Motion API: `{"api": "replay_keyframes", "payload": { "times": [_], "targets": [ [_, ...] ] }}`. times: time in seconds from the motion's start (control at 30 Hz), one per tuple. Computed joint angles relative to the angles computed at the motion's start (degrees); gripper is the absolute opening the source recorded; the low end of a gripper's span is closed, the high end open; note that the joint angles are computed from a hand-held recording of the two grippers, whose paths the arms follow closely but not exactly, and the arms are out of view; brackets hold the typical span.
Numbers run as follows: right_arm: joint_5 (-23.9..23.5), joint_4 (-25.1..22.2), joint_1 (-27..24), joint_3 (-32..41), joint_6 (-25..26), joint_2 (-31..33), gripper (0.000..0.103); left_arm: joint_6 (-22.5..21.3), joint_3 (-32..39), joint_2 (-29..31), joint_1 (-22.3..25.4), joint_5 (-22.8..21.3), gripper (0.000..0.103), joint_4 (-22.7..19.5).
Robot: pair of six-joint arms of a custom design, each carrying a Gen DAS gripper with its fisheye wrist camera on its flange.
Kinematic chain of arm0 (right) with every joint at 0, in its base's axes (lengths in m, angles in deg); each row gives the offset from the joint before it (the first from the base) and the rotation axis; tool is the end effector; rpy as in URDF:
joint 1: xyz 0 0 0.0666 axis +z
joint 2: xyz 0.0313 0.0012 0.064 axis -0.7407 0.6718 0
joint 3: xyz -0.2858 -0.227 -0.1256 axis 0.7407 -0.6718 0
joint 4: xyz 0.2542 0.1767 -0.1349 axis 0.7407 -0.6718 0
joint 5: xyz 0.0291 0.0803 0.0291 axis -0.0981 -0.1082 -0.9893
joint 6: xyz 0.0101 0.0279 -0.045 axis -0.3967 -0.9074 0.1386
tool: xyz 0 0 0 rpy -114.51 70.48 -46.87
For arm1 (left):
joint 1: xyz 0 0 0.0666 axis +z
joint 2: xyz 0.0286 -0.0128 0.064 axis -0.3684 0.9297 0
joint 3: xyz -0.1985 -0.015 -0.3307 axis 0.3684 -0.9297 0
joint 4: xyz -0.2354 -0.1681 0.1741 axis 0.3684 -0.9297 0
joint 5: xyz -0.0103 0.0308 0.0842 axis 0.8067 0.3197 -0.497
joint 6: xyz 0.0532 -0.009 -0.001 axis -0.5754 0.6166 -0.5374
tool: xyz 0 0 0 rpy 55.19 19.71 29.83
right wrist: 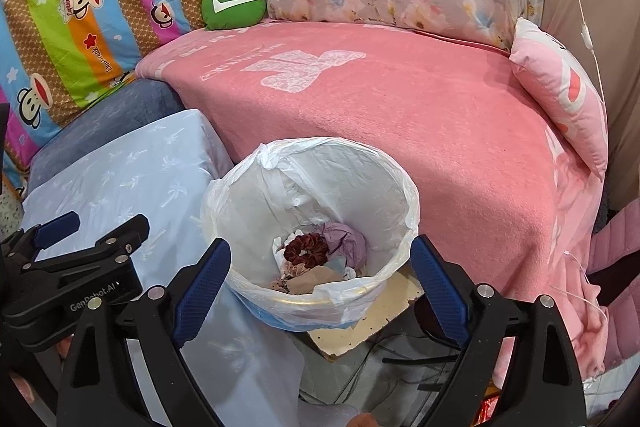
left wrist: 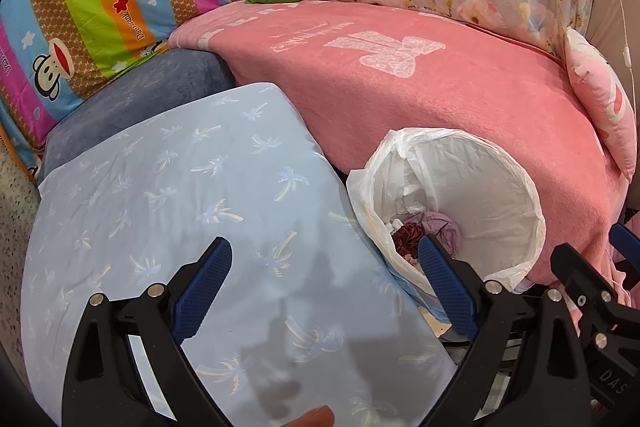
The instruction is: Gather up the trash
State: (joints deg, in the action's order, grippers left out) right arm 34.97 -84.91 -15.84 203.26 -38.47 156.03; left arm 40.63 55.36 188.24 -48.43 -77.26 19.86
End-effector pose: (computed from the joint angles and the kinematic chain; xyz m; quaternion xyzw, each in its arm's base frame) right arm 0.5814 0.3503 0.4436 -0.0586 0.9175 0.0349 0.3919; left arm 0.5779 -0.2753 0.4333 -0.0807 0.9236 0.0425 0.3724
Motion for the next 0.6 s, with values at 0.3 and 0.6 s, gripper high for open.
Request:
{"api": "replay_keyframes", "payload": {
  "times": [0.3, 0.6],
  "targets": [
    [1.3, 1.6, -0.1, -2.9, 1.3, -1.3, 0.098, 0.2, 0.1, 0.1, -0.2, -1.4, 0.094, -0.4],
    [1.7, 1.9, 0.1, -3.9, 2.1, -1.8, 0.098, 0.4, -0.1, 0.2, -0.4, -1.6, 0.095, -0.6]
  ]
}}
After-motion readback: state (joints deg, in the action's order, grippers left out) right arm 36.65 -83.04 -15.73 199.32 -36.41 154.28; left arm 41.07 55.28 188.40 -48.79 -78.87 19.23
